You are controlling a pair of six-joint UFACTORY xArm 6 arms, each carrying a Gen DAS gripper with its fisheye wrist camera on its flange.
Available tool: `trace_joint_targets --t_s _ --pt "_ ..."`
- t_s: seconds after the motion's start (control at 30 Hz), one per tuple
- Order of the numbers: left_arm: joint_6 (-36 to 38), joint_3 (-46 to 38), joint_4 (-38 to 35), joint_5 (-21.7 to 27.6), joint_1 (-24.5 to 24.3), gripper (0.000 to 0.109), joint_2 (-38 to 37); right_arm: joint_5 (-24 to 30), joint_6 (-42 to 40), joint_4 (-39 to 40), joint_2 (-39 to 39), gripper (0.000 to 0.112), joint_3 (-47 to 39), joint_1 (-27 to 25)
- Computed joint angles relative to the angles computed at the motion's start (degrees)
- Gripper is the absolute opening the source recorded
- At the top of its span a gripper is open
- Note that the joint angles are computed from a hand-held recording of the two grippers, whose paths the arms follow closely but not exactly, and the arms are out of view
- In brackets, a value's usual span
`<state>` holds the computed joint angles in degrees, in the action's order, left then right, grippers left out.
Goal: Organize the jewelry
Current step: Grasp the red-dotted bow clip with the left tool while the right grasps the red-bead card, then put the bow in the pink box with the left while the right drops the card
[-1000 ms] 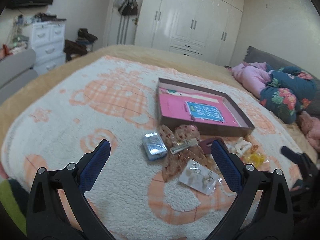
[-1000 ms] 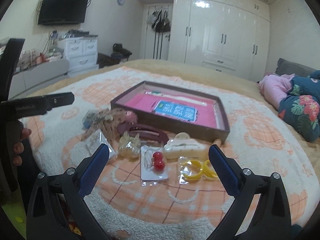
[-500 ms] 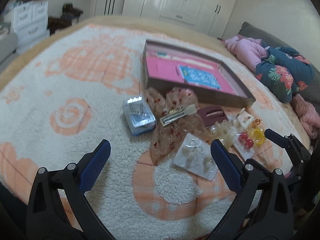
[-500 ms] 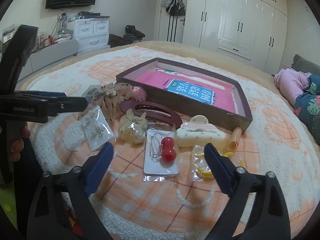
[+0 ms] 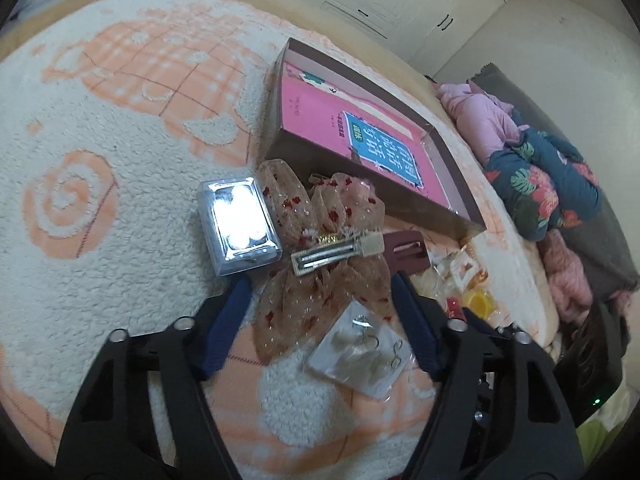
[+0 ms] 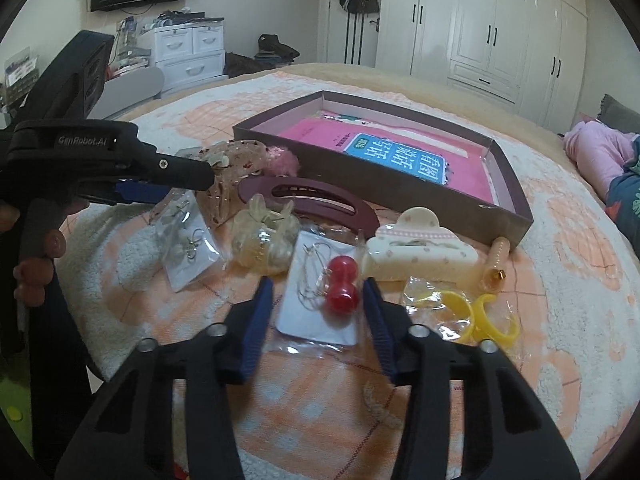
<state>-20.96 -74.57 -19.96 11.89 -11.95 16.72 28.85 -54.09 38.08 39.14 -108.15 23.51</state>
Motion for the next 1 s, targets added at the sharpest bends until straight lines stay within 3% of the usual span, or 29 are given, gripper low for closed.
trace_joint_targets --t_s 0.17,0.3,0.43,0.73,1.0 --pt "4.5 -0.9 -5.7 0.5 -0.2 0.017 0.7 0.0 -3.3 3.0 -0.8 0.039 0.9 0.0" --pt "7.4 0.0 -8.0 -1.2 -0.8 0.008 -0.1 -0.8 -7.3 6.8 -2.7 0.038 3.3 0.2" --pt "4.6 1.5 -1.9 -4.8 -1.1 0.007 -2.2 -1.3 -10.4 10.0 -4.3 0.038 4.9 0.1" --pt "-14.9 -0.4 23.9 -7.0 2.2 0.007 -3.0 -3.4 -9.8 11.6 -4.8 0.038 4.7 -0.9" --pt "-14.5 -5.9 25.3 -5.5 3.2 0.007 0.4 -5.8 -5.6 9.8 -2.8 0.038 0.9 -2.2"
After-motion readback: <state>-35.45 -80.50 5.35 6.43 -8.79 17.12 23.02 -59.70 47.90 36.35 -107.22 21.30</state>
